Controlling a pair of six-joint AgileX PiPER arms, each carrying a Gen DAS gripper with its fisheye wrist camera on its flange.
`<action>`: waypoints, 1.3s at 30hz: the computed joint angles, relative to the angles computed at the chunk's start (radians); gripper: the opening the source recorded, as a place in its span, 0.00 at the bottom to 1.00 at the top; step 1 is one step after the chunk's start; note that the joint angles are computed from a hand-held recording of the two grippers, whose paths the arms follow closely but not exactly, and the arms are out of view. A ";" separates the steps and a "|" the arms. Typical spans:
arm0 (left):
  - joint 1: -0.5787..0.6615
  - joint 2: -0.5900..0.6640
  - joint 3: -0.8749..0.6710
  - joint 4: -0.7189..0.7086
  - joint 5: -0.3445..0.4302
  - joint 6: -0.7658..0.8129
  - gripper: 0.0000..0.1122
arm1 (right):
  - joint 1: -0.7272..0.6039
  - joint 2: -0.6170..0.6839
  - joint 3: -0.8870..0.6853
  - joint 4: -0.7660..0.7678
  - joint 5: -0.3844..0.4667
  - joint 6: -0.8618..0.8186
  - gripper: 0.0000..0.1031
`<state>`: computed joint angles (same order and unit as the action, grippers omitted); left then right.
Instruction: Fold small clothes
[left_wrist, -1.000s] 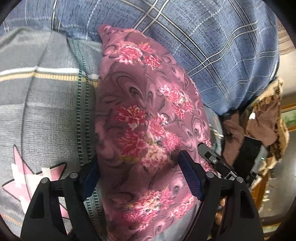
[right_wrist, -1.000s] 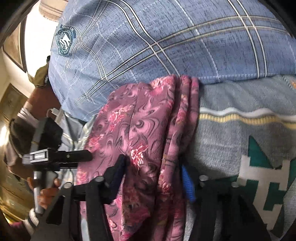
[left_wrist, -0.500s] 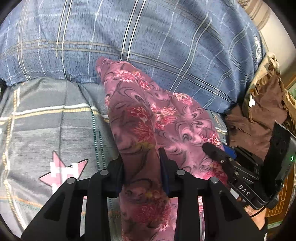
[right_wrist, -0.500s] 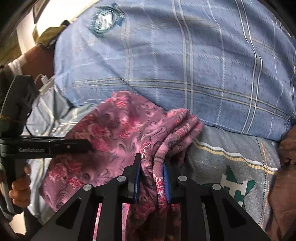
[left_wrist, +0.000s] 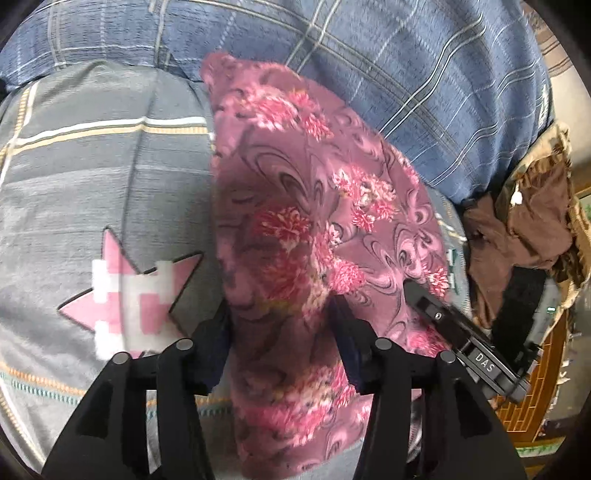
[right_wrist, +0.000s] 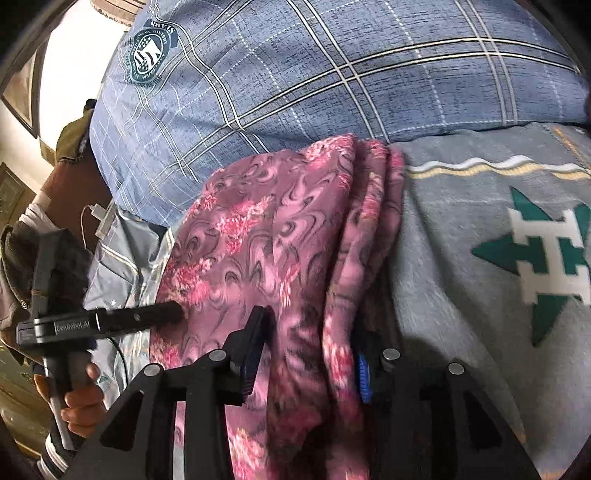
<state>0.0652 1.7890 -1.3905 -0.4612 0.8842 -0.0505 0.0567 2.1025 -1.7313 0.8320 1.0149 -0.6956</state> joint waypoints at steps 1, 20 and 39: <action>-0.018 0.001 -0.010 0.036 -0.009 -0.027 0.39 | 0.022 -0.009 -0.009 -0.045 -0.019 -0.001 0.27; 0.171 -0.417 -0.003 0.064 0.118 0.071 0.24 | 0.196 -0.419 0.170 0.122 -0.158 -0.122 0.24; 0.494 -0.361 0.339 -0.291 0.010 0.516 0.43 | 0.217 -0.249 0.344 0.295 -0.311 -0.190 0.51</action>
<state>0.5590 1.4279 -1.0520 -0.7520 0.8940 0.4659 0.2733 1.8533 -1.3874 1.1265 0.7034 -0.8859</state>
